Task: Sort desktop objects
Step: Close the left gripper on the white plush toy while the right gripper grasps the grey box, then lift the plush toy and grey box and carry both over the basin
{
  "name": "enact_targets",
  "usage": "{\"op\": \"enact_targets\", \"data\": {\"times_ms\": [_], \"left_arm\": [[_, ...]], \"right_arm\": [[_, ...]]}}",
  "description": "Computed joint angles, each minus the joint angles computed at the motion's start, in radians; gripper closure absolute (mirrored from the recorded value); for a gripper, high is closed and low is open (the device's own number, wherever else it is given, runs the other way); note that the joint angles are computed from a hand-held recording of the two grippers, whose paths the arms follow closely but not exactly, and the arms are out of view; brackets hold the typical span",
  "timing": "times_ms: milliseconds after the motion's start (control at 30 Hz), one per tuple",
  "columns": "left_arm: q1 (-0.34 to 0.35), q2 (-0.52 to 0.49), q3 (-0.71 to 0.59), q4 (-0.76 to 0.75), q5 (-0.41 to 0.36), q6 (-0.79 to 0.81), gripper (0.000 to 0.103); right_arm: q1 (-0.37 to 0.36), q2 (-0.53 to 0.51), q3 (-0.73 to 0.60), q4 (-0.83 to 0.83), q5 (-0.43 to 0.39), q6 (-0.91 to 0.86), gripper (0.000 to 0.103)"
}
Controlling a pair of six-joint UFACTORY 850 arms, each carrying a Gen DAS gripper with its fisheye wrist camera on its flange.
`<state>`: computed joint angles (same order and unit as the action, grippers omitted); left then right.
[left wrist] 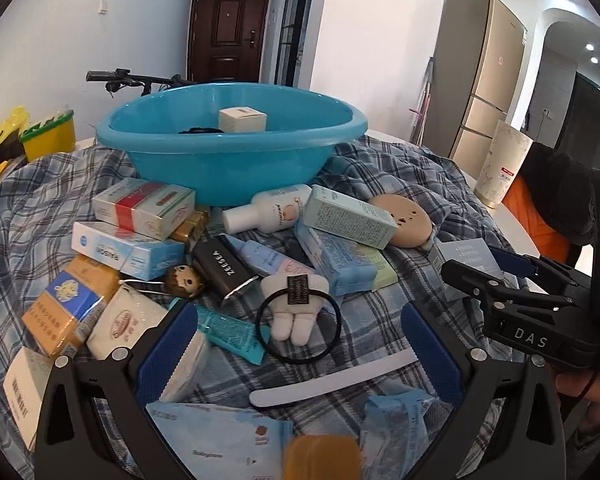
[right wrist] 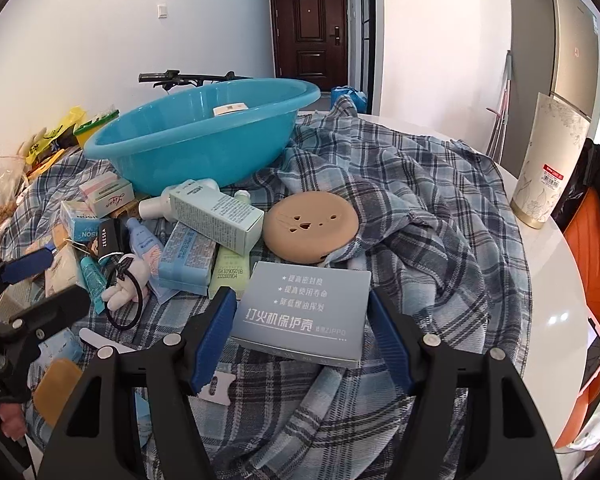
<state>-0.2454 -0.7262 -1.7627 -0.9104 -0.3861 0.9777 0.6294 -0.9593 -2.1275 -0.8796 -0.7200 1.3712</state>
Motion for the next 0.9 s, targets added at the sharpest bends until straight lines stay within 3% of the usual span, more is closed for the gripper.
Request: {"op": "enact_targets", "data": {"times_ms": [67, 133, 233, 300, 400, 667, 800, 900], "left_arm": [[-0.009, -0.024, -0.034, 0.047, -0.013, -0.034, 0.001], [-0.007, -0.072, -0.104, 0.102, -0.093, -0.097, 0.012], [0.002, -0.161, -0.233, 0.21, -0.211, -0.269, 0.034], [0.005, -0.195, -0.285, 0.256, -0.242, -0.336, 0.059], [0.011, -0.209, -0.306, 0.25, -0.258, -0.342, 0.072], [0.025, -0.124, -0.19, 0.119, -0.18, -0.22, 0.073], [0.017, -0.042, -0.076, 0.061, -0.035, -0.129, 0.073], [0.008, 0.016, 0.013, -0.102, 0.084, 0.038, 0.073]], "right_arm": [[-0.001, 0.009, 0.016, -0.006, 0.009, 0.011, 0.036], [-0.003, 0.021, 0.035, -0.014, 0.023, 0.021, 0.036], [-0.004, 0.036, 0.058, -0.031, 0.039, 0.037, 0.036], [-0.003, 0.04, 0.065, -0.04, 0.046, 0.044, 0.036], [-0.004, 0.045, 0.073, -0.046, 0.063, 0.047, 0.036], [-0.001, 0.053, 0.083, -0.063, 0.076, 0.055, 0.036], [0.006, 0.065, 0.099, -0.118, 0.081, 0.11, 0.036], [0.019, 0.08, 0.119, -0.203, 0.087, 0.181, 0.036]]}}
